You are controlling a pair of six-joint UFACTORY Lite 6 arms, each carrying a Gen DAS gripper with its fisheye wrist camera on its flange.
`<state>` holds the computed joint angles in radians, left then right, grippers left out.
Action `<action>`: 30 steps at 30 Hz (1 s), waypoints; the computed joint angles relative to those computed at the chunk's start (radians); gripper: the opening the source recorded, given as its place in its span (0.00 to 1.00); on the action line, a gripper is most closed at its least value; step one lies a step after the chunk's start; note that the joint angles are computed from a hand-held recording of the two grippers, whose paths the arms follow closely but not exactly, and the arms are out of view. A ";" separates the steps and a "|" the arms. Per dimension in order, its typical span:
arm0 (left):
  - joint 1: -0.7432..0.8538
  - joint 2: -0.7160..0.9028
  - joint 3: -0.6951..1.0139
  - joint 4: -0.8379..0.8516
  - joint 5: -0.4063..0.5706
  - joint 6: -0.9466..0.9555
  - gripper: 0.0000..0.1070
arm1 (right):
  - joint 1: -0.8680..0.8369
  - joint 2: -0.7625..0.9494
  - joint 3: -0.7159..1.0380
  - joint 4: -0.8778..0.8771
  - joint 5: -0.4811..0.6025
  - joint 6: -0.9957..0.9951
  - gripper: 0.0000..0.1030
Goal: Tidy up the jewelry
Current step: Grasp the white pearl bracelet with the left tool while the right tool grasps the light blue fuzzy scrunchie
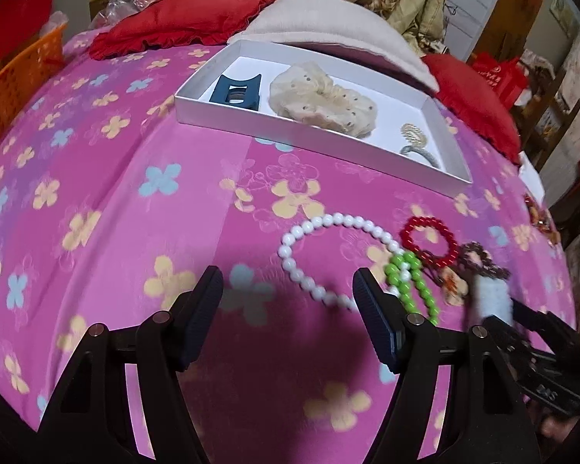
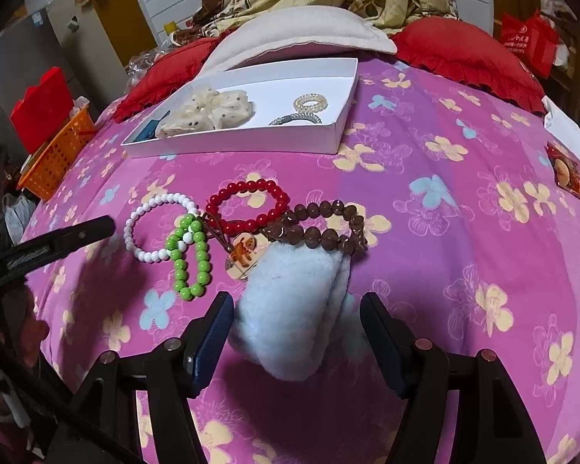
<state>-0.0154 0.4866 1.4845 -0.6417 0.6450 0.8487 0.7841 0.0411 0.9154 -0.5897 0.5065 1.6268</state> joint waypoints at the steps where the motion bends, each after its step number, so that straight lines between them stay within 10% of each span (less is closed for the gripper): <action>1: -0.008 0.020 0.019 0.015 -0.008 -0.019 0.65 | -0.001 0.003 0.000 -0.008 -0.003 -0.001 0.63; 8: -0.058 0.159 0.150 0.115 -0.022 -0.128 0.59 | 0.000 0.031 -0.001 -0.094 -0.034 0.036 0.39; 12: -0.081 0.139 0.104 0.141 -0.122 -0.117 0.08 | 0.010 0.005 -0.024 -0.145 -0.034 0.084 0.29; 30: 0.056 -0.001 0.247 -0.024 0.169 -0.007 0.08 | 0.092 -0.146 0.021 -0.161 0.029 0.071 0.24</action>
<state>0.0409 0.4852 1.7310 -0.6655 0.8139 0.8416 0.8757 -0.1050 0.9364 -0.7504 0.5353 1.6981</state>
